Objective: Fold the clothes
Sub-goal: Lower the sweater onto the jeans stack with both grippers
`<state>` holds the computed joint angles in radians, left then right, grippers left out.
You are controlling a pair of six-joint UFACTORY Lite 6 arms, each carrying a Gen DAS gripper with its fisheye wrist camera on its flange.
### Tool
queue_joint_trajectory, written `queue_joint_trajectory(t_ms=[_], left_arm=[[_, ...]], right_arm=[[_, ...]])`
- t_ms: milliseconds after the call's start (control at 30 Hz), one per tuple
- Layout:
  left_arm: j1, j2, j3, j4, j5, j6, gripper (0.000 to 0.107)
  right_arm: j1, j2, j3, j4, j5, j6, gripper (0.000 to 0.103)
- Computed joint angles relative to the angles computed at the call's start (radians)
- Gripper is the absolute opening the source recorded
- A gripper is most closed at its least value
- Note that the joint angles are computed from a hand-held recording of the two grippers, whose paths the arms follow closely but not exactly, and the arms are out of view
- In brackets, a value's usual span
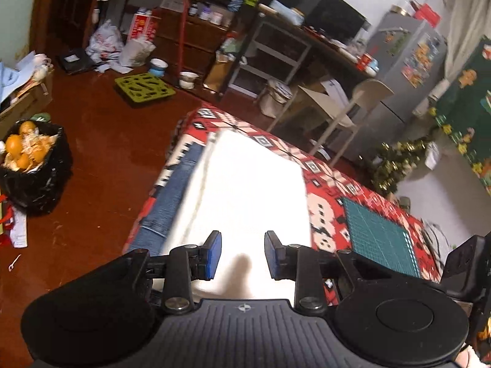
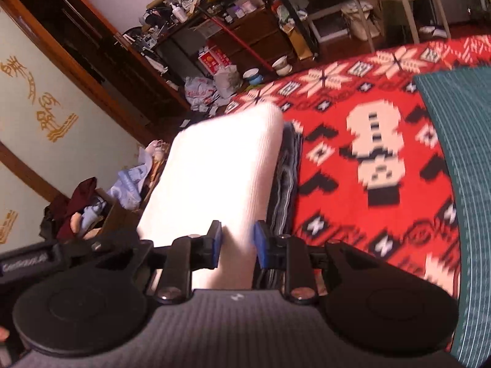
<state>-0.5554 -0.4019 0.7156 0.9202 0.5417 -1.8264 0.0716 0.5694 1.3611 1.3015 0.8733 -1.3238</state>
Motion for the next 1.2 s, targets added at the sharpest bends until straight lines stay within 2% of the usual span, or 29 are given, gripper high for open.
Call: queue_joint_trajectory(t_ms=[233,400,467,500,533,667,833,900,1200], left_arm=[[-0.052,0.071,0.038,-0.033,-0.017,0.011,0.029],[-0.096,0.106,0.079,-0.037,0.03,0.003,0.029],[-0.106,0.132,0.105,-0.018,0.051,-0.003,0.026],[-0.102,0.147,0.119,-0.013,0.052,0.007,0.017],[-0.093,0.17,0.139,-0.01,0.049,0.02,0.012],[-0.049,0.294,0.251,-0.015,0.034,0.103,0.003],[0.004,0.434,0.372,-0.088,-0.004,0.247,0.002],[0.015,0.452,0.382,-0.112,-0.022,0.269,0.002],[-0.036,0.448,0.393,-0.16,0.027,0.266,0.003]], right_arm=[[-0.041,-0.11,-0.175,0.007,0.041,-0.117,0.027],[-0.099,-0.103,-0.167,-0.05,0.126,-0.087,0.027],[-0.127,-0.099,-0.159,-0.05,0.147,-0.084,0.022],[-0.138,-0.096,-0.15,-0.03,0.14,-0.098,0.014],[-0.148,-0.091,-0.141,-0.01,0.133,-0.111,0.008],[-0.137,0.031,0.018,0.005,0.074,-0.062,0.002],[-0.086,0.235,0.267,-0.021,0.099,0.039,0.002],[-0.067,0.276,0.315,-0.032,0.125,0.051,0.002],[-0.068,0.246,0.227,-0.067,0.181,-0.035,0.002]])
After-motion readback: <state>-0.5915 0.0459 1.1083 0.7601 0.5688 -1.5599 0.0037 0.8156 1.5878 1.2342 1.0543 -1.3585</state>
